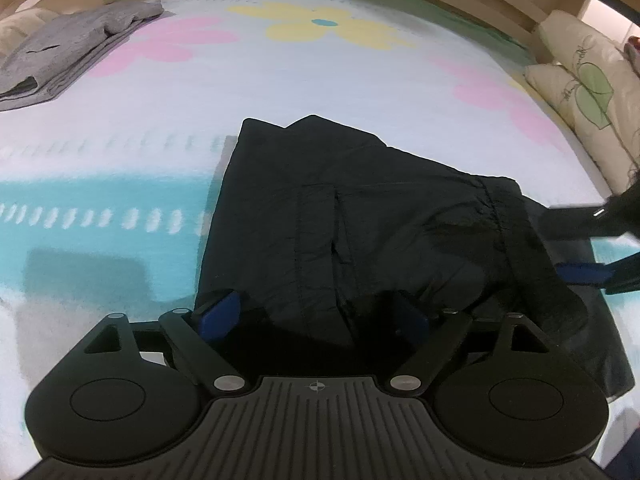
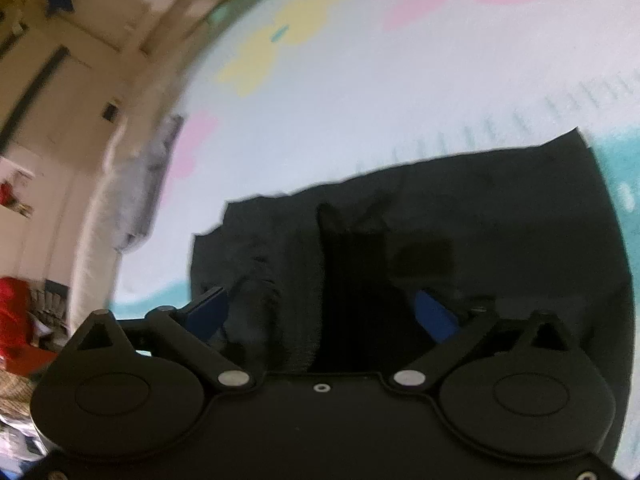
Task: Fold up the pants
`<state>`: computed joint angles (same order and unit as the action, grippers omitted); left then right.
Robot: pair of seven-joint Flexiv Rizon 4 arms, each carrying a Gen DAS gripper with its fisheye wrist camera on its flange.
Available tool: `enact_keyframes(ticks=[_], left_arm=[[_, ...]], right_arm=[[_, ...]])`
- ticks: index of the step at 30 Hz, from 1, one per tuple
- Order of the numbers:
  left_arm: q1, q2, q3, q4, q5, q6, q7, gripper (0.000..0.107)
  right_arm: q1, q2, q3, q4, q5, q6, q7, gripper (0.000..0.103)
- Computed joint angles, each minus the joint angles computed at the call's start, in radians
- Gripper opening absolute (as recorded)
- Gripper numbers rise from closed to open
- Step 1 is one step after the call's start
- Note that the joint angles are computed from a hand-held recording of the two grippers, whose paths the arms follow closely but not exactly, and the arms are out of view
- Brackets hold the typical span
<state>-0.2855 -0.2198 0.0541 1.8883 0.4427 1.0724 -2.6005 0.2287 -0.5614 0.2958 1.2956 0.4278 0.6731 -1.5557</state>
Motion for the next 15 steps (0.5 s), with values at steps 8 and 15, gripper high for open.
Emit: enact_keyframes(ticks=[8,15], left_arm=[[0.007,-0.005,-0.002,0.002,-0.022,0.01,0.029,0.084],[0.005,-0.001,-0.003,-0.004,-0.029,-0.009,0.044,0.084]], right_arm=[[0.024,-0.007,-0.007,0.015,-0.057,-0.053,-0.012,0.079],[0.031,0.006,-0.002,0.027,-0.066,-0.05,-0.072,0.04]])
